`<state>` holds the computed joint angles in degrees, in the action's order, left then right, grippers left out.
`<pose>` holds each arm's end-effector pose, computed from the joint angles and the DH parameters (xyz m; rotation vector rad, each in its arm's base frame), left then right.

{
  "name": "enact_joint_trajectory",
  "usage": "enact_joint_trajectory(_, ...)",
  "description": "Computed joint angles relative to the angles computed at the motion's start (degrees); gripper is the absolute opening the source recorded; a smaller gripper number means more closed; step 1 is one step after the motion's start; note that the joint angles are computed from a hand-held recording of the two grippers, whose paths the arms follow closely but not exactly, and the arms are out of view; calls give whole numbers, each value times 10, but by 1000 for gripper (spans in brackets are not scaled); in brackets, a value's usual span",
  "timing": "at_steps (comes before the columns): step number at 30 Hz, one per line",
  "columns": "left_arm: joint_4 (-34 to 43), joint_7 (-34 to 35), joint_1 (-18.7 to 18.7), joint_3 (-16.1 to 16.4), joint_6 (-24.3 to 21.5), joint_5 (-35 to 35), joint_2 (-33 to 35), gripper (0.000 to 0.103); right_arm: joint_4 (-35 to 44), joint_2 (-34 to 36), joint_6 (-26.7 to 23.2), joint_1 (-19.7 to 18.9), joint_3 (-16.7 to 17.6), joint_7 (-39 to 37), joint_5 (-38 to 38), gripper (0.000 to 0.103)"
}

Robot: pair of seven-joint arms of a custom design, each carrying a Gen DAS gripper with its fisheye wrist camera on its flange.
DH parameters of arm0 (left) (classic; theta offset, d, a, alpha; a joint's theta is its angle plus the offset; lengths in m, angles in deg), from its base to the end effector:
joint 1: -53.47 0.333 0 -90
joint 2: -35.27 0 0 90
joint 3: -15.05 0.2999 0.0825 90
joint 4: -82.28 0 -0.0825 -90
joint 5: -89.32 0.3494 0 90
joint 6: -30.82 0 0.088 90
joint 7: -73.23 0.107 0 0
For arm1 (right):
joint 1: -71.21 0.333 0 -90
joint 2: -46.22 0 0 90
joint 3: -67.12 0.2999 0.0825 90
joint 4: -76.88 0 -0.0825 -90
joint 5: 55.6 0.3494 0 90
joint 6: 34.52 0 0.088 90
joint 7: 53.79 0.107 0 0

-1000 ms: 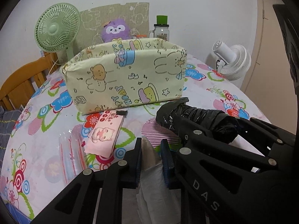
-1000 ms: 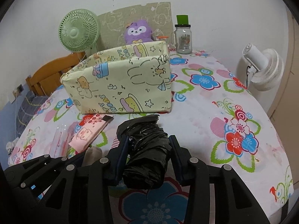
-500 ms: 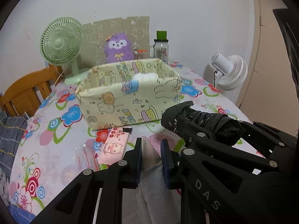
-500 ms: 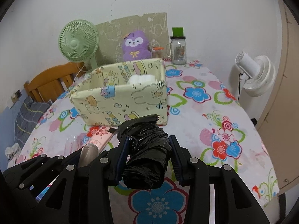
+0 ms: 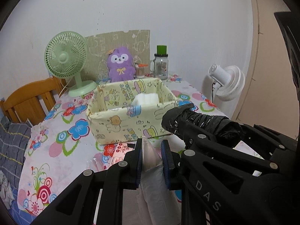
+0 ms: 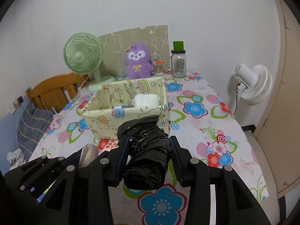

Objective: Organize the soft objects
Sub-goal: 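Lift the umbrella and white item and carry both over the fabric box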

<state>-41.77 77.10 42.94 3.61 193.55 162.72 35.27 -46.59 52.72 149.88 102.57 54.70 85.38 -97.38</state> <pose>0.4754 -0.2458 0.4462 -1.6642 1.6816 -0.8406 0.5066 0.2453 0.4509 -1.7867 1.4030 -0.5758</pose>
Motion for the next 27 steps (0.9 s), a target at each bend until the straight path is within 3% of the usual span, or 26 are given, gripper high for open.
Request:
enact_joint_trajectory(8,7,9,4,-3,3,-5,-17,17,16,-21,-22,-31,32,34,-41,46)
enact_joint_trajectory(15,19,36,11,-3,3,-21,-18,17,33,-19,-32,-73,81,5,-8,46)
enact_joint_trajectory(23,44,47,17,3,12,-15,-6,17,70,-1,-40,-66,75,8,-9,46)
enact_joint_trajectory(27,60,64,19,9,18,-24,9,17,92,18,-47,-61,75,-24,27,46)
